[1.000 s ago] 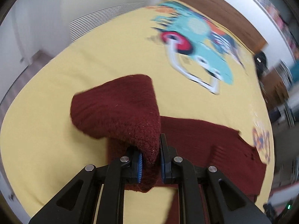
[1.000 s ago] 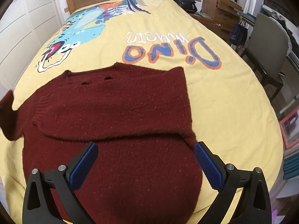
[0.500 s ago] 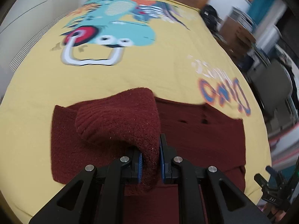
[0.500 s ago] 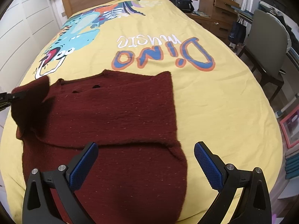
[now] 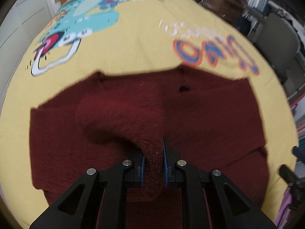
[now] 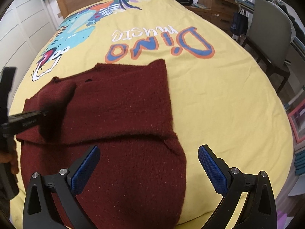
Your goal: Fold small clothes
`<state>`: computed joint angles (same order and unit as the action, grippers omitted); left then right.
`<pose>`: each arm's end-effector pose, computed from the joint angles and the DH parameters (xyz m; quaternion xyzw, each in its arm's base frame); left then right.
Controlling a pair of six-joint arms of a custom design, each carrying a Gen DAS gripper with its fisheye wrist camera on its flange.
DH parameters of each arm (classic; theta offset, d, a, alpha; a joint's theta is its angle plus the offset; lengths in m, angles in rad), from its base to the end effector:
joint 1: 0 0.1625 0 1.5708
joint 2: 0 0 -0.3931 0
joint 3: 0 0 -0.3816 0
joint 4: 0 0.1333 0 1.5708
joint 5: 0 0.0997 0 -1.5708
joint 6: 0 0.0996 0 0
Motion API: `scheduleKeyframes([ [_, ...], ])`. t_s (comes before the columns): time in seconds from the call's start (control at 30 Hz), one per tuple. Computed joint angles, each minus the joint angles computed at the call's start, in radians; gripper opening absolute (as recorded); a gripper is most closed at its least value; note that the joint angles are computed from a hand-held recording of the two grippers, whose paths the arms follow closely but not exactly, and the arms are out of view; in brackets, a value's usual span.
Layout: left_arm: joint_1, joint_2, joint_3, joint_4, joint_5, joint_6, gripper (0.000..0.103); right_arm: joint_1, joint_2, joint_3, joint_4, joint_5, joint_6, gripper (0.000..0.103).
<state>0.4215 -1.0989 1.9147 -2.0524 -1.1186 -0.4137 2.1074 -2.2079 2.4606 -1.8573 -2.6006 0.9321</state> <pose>-0.3885 -0.3680 0.1174 0.3803 0.8833 -0.0406 0.2711 0.1624 -0.1792 0.3352 -0.1791 -0.8516 0.3409 0.3556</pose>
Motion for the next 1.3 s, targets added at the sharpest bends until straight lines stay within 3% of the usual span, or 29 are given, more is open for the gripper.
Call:
scheduleKeyframes([
  [0.17, 0.005, 0.023, 0.021, 0.032, 0.051, -0.005, 0.022, -0.018, -0.014, 0.019, -0.018, 0.007, -0.018, 0.102],
  [0.23, 0.002, 0.025, 0.02, 0.044, 0.071, -0.005, 0.045, -0.026, -0.022, 0.025, -0.029, 0.011, -0.023, 0.102],
  [0.3, 0.006, 0.033, 0.013, 0.059, 0.077, -0.017, 0.051, -0.028, -0.028, 0.029, -0.033, 0.015, -0.023, 0.102],
  [0.37, 0.025, 0.029, -0.004, 0.083, 0.035, -0.018, 0.053, -0.029, -0.031, 0.031, -0.035, 0.017, -0.027, 0.102],
  [0.43, 0.04, 0.028, -0.02, 0.112, -0.004, -0.03, 0.072, -0.028, -0.028, 0.029, -0.032, 0.017, -0.029, 0.102],
  [0.57, 0.033, -0.005, -0.008, 0.109, -0.003, -0.013, 0.085, -0.019, -0.019, 0.023, -0.027, 0.017, -0.023, 0.102],
  [0.63, 0.035, -0.026, -0.01, 0.121, -0.015, 0.005, 0.101, -0.013, -0.015, 0.022, -0.029, 0.021, -0.021, 0.102],
  [0.77, 0.039, -0.102, 0.007, 0.168, -0.004, 0.019, 0.101, 0.0, 0.007, 0.01, -0.008, 0.023, -0.014, 0.102],
  [1.03, 0.114, -0.283, 0.043, 0.343, 0.129, -0.019, 0.101, 0.015, 0.103, -0.009, -0.07, 0.038, -0.038, 0.102],
  [1.2, 0.19, -0.329, 0.06, 0.357, 0.213, -0.002, 0.101, 0.005, 0.183, -0.016, -0.148, 0.058, -0.08, 0.102],
  [1.3, 0.235, -0.315, 0.062, 0.328, 0.221, 0.002, 0.101, 0.004, 0.236, -0.024, -0.185, 0.069, -0.098, 0.102],
])
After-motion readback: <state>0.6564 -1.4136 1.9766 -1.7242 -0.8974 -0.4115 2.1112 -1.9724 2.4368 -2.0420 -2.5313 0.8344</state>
